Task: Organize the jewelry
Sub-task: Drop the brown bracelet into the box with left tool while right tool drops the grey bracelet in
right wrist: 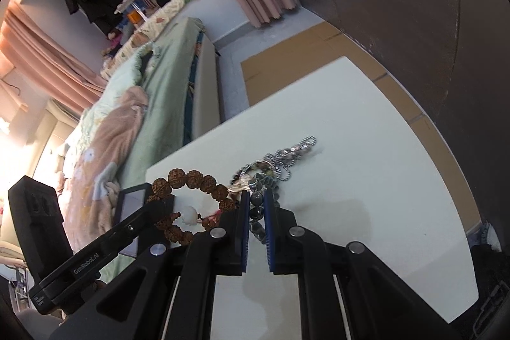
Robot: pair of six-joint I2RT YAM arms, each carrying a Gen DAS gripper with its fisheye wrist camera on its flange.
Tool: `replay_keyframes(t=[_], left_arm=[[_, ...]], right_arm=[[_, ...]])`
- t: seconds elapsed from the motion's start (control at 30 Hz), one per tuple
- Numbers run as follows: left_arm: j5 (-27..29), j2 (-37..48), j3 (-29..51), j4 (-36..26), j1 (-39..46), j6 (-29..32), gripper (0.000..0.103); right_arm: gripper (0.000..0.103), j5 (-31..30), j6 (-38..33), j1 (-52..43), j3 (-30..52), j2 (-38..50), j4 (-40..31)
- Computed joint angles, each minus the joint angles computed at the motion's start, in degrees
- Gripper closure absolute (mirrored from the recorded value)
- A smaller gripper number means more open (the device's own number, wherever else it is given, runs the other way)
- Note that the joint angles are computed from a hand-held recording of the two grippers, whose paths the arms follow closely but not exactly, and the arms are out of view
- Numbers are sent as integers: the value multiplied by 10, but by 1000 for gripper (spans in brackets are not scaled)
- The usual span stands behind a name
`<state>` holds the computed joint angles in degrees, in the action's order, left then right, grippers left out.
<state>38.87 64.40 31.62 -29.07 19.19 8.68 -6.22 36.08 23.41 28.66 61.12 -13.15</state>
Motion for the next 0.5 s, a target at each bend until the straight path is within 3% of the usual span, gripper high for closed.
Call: replay_keyframes(t=[0.5], left_arm=[[95, -28, 52, -134, 172, 123, 84]], right_arm=[[94, 53, 45, 112, -4, -30, 58]])
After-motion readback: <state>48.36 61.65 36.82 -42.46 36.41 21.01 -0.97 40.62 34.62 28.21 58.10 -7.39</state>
